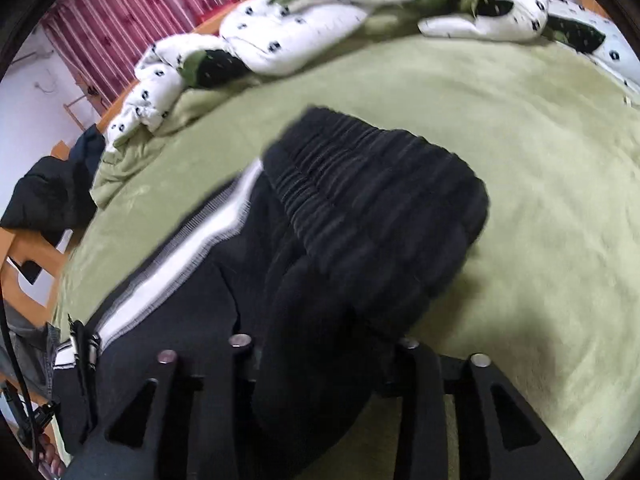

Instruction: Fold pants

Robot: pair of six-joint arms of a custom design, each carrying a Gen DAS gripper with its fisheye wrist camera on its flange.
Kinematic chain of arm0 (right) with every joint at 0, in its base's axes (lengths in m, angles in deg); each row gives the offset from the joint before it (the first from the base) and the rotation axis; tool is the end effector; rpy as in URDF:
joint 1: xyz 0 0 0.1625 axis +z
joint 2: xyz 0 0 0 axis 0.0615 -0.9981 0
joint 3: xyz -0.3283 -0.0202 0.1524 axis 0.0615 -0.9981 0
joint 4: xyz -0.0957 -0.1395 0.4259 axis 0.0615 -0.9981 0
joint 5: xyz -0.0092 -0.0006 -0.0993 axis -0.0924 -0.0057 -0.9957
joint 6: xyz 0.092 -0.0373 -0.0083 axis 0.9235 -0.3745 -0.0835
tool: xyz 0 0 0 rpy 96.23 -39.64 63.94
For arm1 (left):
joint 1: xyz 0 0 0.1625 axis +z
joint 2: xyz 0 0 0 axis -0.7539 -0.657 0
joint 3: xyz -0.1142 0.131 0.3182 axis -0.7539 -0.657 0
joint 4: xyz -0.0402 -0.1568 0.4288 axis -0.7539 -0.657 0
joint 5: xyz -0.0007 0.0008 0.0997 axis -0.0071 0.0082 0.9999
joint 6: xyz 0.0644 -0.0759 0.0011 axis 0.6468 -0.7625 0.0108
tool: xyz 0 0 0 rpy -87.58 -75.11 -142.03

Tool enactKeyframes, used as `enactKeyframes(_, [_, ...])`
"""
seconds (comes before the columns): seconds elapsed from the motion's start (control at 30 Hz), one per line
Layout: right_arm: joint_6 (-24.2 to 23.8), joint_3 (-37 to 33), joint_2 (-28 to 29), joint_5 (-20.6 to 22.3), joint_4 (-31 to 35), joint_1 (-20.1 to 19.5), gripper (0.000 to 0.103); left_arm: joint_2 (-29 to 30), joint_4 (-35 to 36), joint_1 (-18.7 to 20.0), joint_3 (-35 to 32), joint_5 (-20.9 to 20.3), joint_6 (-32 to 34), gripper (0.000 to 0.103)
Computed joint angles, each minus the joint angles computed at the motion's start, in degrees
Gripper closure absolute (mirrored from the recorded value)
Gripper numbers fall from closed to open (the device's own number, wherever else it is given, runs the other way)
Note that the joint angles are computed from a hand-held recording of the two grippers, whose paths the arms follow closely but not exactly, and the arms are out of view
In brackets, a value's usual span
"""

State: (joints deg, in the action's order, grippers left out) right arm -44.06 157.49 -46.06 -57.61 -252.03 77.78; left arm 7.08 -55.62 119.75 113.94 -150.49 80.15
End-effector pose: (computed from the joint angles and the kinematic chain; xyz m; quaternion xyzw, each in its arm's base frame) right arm -0.0116 -0.6079 0.2879 -0.1792 -0.8398 0.4259 0.2850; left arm -0.0762 -0.7708 0.2754 0.1482 0.9373 -0.2296 0.2161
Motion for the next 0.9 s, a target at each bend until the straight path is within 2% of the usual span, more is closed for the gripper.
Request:
enactKeyframes(0.07, [-1.8,1.0,0.3,-4.3,-0.7,1.4,0.056,-1.5,-1.2,-0.3,1.7,0.6,0.9,0.076])
enactKeyframes(0.13, [-4.0,2.5,0.7,-9.4,-3.2,3.6,0.056,-3.2,-2.7,-0.8,3.8,1.8,2.0,0.075])
enactKeyframes(0.23, [-6.5,4.8,0.4,-15.3,-5.8,6.7,0.056,-6.0,-5.1,-1.4,7.1,-0.4,4.3,0.075])
enactKeyframes(0.3, [-7.5,6.1,0.3,-18.6,-7.4,9.2,0.056,-7.7,-6.0,-1.5,9.3,-3.7,5.0,0.065])
enactKeyframes(0.33, [-7.1,6.3,0.1,-19.1,-7.4,10.3,0.056,-8.4,-6.1,-1.5,10.5,-4.9,5.6,0.056])
enactKeyframes(0.43, [-6.3,6.0,1.2,-18.4,-7.0,13.9,0.056,-10.2,-7.1,-1.6,15.3,-4.8,8.1,0.055])
enactKeyframes(0.53, [-6.1,4.0,4.4,-15.1,-7.5,16.9,0.056,-10.9,-11.7,-2.4,20.5,1.4,11.2,0.055])
enactKeyframes(0.63, [-6.2,0.5,8.6,-10.7,-5.5,19.2,0.056,-12.8,-12.3,-3.4,22.6,2.9,10.7,0.055])
enactKeyframes(0.73, [-7.7,-3.0,13.6,-7.2,-4.9,20.9,0.056,-14.8,-10.3,-2.3,22.5,-0.1,6.6,0.055])
enactKeyframes(0.8, [-7.5,-4.7,16.1,-4.5,-3.9,21.5,0.056,-15.7,-9.3,-1.4,22.4,-1.7,4.5,0.055])
enactKeyframes(0.9, [-6.1,-6.9,19.8,-0.6,-0.8,21.7,0.056,-17.3,-8.2,0.7,22.4,-6.2,0.4,0.055])
